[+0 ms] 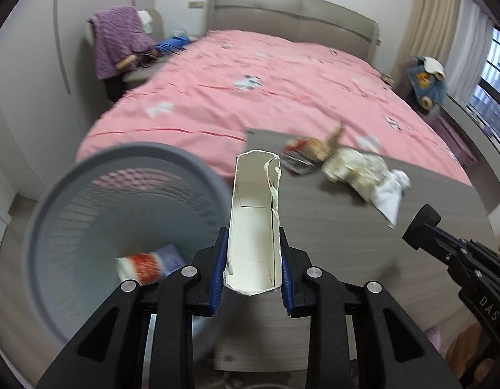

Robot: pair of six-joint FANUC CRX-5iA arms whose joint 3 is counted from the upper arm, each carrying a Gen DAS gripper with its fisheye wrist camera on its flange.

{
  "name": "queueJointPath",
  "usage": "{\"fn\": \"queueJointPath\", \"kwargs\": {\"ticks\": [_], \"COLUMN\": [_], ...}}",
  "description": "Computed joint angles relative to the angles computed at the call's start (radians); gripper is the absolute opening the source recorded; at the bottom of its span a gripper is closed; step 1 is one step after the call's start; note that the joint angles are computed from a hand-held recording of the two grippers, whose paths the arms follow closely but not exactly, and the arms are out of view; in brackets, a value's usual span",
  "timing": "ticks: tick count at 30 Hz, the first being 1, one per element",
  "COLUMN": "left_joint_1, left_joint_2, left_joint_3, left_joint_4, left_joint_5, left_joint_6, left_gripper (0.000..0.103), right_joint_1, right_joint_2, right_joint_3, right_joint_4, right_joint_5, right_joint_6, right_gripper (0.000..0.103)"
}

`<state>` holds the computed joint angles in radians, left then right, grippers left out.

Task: Collect trash
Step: 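Carry the carton over the wastebasket and open the left tool to drop it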

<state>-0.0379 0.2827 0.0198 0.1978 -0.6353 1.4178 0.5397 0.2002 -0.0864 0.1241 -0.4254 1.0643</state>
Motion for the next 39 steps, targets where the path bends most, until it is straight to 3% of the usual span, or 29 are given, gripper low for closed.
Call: {"fn": "queueJointPath", "kwargs": {"ticks": [6,16,27,32,35,37,39], "left_joint_1": [0.063,0.147,0.194,0.201,0.205,0.206,0.207], "left_joint_2": [-0.023,-0.025,0.016,0.02,0.016,0.015,0.012], "left_joint_3": [0.009,-0.007,0.001,0.0,-0.007,-0.006,-0.006], "left_joint_4": [-0.1,-0.123,-0.074,-0.069,-0.072,-0.085,-0.098], "left_joint_5": [-0.001,0.009,0.005,0.001,0.0,0.0,-0.002], "left_joint_6": [0.106,0.134,0.082,0.078,0.089,0.103,0.115], "left_gripper": [0.027,0.028,0.028,0.028,0.039,0.043,0.046], "right_joint_1": [0.029,0.062,0.074,0.074,0.078,0.08,0.08], "right_joint_2": [0.095,0.251,0.364,0.382,0.39,0.39,0.387], "right_joint_3": [0.187,0.461,0.632,0.649,0.653,0.647,0.642], "right_joint_4": [-0.176,-0.364,-0.427,-0.427,-0.412,-0.402,-0.403], "right_joint_5": [-0.057,-0.2,-0.328,-0.341,-0.343,-0.334,-0.33], "right_joint_6": [0.219,0.453,0.511,0.502,0.487,0.48,0.479], "right_gripper": [0.005,0.005,0.007,0.008,0.01,0.016,0.029]}}
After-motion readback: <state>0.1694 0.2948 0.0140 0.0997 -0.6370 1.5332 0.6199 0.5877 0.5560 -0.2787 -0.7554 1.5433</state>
